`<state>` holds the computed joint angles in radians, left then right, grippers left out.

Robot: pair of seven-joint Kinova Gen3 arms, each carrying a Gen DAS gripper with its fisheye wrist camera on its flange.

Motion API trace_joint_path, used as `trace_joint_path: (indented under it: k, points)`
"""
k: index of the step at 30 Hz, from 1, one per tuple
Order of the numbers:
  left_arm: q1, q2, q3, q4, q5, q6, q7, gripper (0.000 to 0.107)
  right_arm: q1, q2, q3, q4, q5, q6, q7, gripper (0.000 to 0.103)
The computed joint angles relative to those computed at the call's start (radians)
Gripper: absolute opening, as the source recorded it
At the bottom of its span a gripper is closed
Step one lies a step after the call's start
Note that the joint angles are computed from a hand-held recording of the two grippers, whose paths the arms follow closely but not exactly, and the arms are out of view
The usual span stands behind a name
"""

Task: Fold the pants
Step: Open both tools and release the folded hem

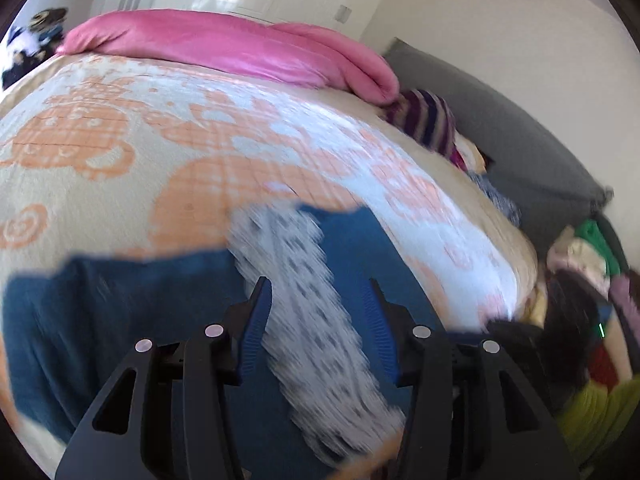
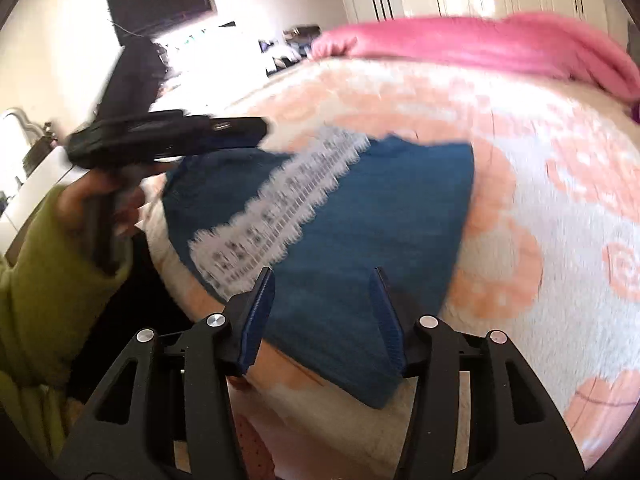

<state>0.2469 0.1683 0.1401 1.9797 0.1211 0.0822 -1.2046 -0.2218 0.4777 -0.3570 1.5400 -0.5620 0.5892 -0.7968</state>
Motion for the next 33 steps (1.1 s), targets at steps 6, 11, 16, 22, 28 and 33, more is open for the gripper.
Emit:
trace_joint_path:
  k: [6,11,16,22,28,33]
  points:
    - [0.278,0.062,-0.173,-0.051,-0.244,0.170,0.229,0.047,-0.026,0.018,0.046,-0.007,0.066,0.046,-0.102,0.042]
    - [0.370,0.043,-0.249,-0.014,-0.364,0.153,0.378,0.047,0.014,0.019,0.017,0.021,0.029,0.023,-0.056,0.042]
    - [0.227,-0.024,-0.118,0.037,-0.477,0.105,0.505,0.049,0.079,-0.009,-0.026,0.035,-0.066,0.007,0.019,0.054]
    - [-0.051,-0.047,0.083,0.010,-0.333,0.070,0.332,0.063,0.061,0.001,0.030,-0.043,-0.069,0.012,-0.028,0.060]
    - [-0.329,0.079,0.285,-0.107,-0.089,0.067,0.131,0.063,-0.028,0.099,0.105,-0.264,0.073,0.094,-0.166,0.063]
    - [-0.486,0.195,0.402,-0.178,0.109,0.108,-0.067,0.063,-0.065,0.218,0.132,-0.484,0.140,0.200,-0.275,0.063]
